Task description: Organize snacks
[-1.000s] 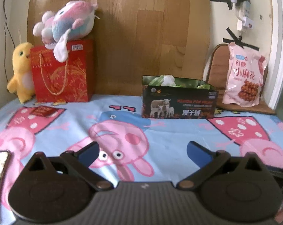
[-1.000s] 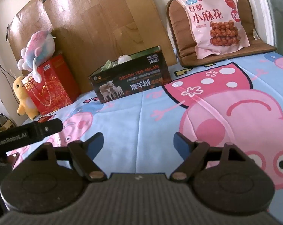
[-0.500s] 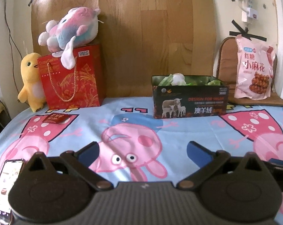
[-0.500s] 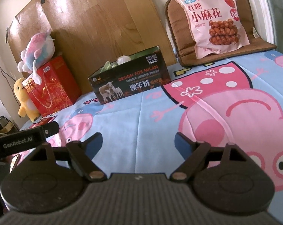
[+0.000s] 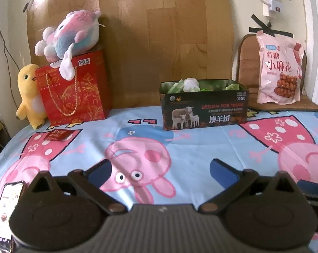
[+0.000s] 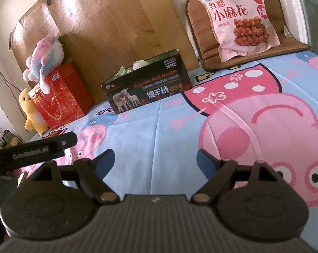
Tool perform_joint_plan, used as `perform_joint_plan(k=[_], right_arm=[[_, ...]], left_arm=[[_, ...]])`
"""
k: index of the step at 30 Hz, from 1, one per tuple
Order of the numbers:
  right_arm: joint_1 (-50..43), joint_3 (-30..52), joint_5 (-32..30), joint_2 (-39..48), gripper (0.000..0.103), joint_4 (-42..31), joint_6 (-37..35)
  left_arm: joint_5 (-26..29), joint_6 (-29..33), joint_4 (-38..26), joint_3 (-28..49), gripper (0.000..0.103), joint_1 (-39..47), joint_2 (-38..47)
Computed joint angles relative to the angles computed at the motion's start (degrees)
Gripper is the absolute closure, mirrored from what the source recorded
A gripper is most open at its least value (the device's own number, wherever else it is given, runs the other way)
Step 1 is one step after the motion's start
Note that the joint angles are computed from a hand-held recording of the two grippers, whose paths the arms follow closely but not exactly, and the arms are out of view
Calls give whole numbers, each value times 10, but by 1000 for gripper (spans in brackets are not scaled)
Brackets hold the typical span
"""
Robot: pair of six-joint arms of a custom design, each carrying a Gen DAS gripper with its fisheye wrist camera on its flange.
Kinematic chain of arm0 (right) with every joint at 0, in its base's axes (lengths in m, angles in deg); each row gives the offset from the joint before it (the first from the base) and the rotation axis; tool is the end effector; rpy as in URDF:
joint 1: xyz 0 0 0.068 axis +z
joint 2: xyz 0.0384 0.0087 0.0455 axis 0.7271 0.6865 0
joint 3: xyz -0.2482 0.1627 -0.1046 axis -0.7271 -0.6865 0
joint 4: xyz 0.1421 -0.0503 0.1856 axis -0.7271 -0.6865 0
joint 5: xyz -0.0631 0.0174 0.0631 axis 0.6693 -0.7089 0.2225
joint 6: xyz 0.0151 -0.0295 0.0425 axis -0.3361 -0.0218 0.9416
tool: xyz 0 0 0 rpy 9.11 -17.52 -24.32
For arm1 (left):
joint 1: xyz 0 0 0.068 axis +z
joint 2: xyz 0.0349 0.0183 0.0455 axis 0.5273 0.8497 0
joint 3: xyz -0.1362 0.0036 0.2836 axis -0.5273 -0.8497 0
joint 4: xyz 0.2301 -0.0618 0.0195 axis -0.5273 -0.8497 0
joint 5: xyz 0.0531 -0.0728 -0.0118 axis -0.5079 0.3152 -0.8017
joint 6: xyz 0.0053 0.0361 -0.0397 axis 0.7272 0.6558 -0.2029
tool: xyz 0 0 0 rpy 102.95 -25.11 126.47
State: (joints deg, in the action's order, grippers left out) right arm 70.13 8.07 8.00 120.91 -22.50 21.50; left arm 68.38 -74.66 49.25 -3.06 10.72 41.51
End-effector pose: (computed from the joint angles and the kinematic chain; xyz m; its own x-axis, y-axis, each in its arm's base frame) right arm 0.2694 0.1018 0.1620 -0.4013 0.5167 -0.7563 0.2928 0.8547 0.4286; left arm 0.3633 -0.1389 0.1995 -0.4572 0.2880 -0.8415 0.3850 0.9169 0.1047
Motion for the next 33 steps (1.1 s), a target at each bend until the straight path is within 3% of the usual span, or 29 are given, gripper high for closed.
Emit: perform_joint_plan(k=[10, 20, 25, 33], right_arm=[[4, -14, -1, -2, 15, 16, 5], [5, -29, 2, -4, 15, 35, 10], [6, -34, 3, -3, 14, 43, 9], [1, -48, 1, -6, 14, 60, 13]], left_arm=[[-6, -6, -50, 21, 0, -5, 5], [-36, -7, -21, 10, 0, -11, 4], [-54, 22, -5, 1, 0, -22, 3], [-63, 29, -33, 9, 0, -38, 6]])
